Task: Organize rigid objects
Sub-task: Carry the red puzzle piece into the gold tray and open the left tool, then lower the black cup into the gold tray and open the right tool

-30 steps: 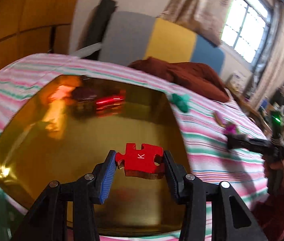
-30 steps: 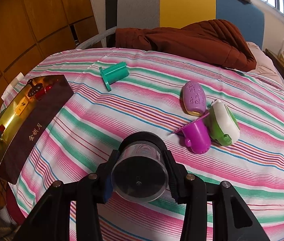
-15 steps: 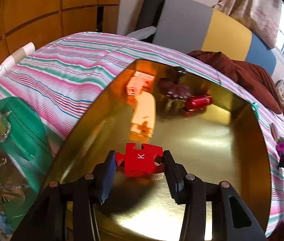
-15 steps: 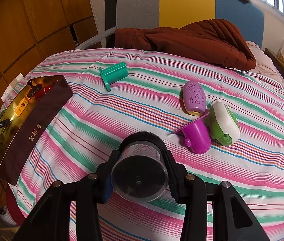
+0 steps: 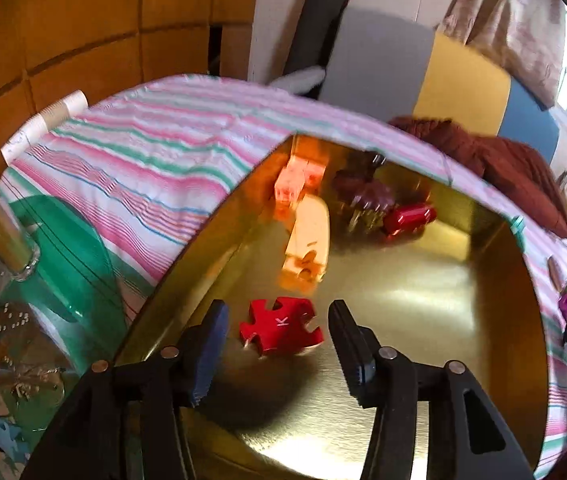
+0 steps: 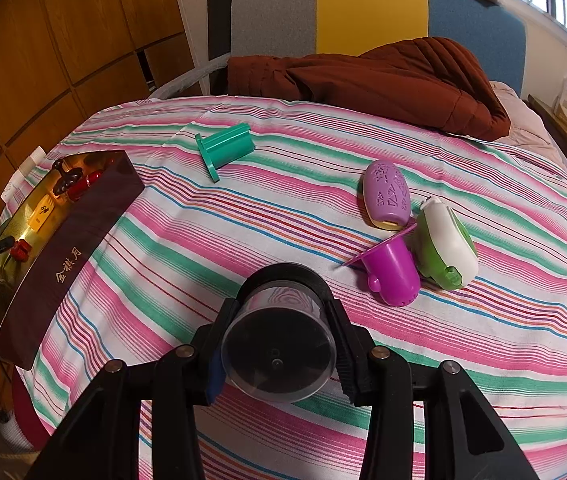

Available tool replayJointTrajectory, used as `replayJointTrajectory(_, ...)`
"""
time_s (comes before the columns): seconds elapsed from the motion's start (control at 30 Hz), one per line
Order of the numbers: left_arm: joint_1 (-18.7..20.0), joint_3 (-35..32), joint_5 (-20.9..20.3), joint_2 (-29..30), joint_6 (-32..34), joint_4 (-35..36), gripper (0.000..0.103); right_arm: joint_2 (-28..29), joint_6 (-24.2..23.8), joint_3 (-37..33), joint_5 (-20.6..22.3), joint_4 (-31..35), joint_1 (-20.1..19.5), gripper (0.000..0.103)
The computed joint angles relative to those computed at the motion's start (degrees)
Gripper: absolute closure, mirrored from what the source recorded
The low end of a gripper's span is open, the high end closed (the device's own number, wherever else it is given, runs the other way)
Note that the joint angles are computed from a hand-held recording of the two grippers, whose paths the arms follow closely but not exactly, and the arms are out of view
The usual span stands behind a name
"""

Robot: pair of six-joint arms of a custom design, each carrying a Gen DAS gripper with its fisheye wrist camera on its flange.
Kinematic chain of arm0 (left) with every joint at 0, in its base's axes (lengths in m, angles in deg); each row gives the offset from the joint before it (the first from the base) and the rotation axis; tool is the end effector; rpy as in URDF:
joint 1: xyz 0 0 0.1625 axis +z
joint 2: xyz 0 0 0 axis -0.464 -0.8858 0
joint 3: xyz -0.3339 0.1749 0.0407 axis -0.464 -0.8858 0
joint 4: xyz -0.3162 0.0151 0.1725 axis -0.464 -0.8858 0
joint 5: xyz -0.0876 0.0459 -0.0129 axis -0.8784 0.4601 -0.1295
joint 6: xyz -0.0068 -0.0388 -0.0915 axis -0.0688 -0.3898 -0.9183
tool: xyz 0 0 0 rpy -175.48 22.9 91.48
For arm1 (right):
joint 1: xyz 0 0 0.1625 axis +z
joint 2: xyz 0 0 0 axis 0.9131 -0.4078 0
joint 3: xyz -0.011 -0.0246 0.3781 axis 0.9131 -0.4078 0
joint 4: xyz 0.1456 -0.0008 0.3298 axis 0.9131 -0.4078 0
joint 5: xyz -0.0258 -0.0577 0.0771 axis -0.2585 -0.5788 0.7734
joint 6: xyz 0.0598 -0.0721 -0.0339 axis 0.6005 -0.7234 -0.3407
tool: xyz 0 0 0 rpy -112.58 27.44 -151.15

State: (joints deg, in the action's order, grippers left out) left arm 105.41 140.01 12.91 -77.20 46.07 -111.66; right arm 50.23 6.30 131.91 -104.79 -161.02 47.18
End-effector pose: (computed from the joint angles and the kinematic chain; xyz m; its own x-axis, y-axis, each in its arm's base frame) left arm 0.0893 -0.4872 0.3673 -0.7997 0.0170 -0.6002 0.4011 0.7591 -0.5128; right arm 0.2414 -0.4126 0.0423 -0.7718 0.0810 0.6307 -0.3281 0.7989 -0.5040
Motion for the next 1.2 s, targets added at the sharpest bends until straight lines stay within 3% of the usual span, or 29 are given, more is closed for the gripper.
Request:
replayJointTrajectory(0.23, -2.41, 11.04, -7.33, -6.11, 4.55, -10.35, 0.050, -0.15, 0.06, 0.15, -0.04, -0.11, -0.05, 0.058)
replayJointTrajectory(0.33, -4.31, 14.64, -8.65, -7.87, 7.02, -12.53, 0.050, -0.36, 0.33, 0.42, -0.10, -0.23, -0.03, 0.058)
replayJointTrajectory(0.73, -6.25, 16.27, -9.76, -9.69, 8.64, -9.60, 0.049, 0.05, 4.55, -1.61, 2.31, 2.67, 3.20, 0.058)
replayJointTrajectory(0.97, -5.62, 16.43, -10.96, -10.41, 8.77, -9.28, 0.049, 3.08, 4.10, -9.16, 4.71, 9.62, 6.81, 0.058)
replayJointTrajectory(1.2, -5.20, 16.49, -11.69, -11.44, 8.78, -8.29, 0.049, 9.41, 2.42, -24.26, 7.65, 20.39, 9.91, 0.058)
